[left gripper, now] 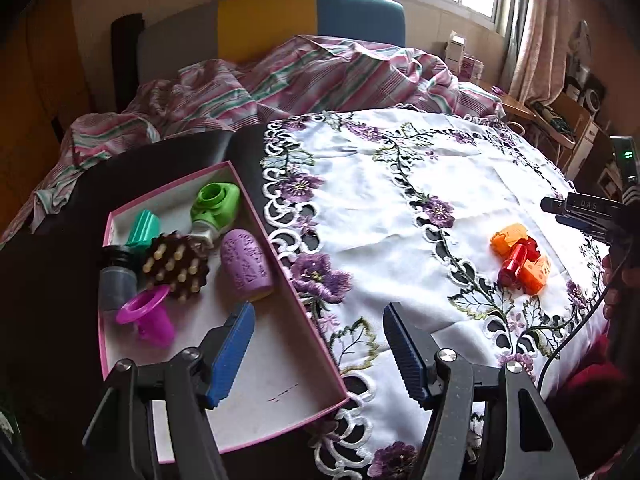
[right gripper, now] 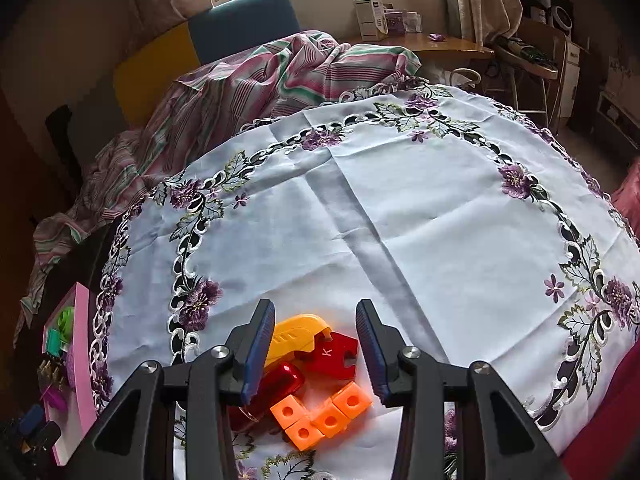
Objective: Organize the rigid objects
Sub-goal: 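Move both grippers back over the tablecloth toward the red and orange pieces, then grasp the red cylinder with the left gripper and lift it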
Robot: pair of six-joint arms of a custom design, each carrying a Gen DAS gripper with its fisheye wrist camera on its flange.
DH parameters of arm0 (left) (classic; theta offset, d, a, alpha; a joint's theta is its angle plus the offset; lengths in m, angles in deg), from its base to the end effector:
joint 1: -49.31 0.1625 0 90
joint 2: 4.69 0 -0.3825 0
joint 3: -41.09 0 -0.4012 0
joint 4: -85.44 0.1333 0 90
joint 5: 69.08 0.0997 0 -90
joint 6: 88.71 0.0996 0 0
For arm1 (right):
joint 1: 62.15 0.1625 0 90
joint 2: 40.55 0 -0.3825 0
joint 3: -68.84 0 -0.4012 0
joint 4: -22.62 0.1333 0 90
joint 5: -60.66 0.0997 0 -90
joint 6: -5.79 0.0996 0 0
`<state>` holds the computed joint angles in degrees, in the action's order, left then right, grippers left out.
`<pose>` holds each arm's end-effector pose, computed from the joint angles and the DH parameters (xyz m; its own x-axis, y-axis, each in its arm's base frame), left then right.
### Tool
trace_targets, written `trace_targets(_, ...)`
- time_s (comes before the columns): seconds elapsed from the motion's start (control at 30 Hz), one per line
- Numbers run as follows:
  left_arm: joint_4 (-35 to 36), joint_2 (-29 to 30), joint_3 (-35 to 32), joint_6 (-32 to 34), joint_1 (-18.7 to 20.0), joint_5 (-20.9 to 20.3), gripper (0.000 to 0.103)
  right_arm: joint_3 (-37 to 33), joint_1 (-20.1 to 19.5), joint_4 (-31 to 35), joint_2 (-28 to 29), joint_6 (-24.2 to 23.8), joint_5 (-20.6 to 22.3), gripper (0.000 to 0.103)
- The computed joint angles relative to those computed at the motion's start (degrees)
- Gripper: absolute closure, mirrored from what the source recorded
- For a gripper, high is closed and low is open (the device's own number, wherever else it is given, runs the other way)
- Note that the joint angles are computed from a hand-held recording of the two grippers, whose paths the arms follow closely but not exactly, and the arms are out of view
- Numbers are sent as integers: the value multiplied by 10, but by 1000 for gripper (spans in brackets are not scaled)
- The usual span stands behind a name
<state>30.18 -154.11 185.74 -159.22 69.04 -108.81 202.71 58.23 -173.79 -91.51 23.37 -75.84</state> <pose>-0.0469 -0.2398 0.2855 -0.7200 -0.0317 -0.6932 0.4096 0.7870 -0.4614 0.2596 -0.3221 0.0383 -0.8456 0.1450 0.5137 -0.2186 0.7840 -0.5810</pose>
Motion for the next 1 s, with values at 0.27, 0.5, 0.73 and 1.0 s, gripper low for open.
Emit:
trace_targets(0.27, -183, 63, 25, 126, 58, 0, 35, 13, -15, 0, -17, 20, 16, 60)
trace_targets(0.5, -410, 170, 45, 270, 105, -39, 36, 33, -39, 24, -50, 51, 69, 60)
trace_targets(0.73, -612, 336, 45, 417, 138, -94, 39, 40, -52, 76, -82, 22, 75, 60)
trace_targets(1.0, -756, 481, 26, 512, 168, -145, 46, 53, -73, 64, -94, 47, 69, 60)
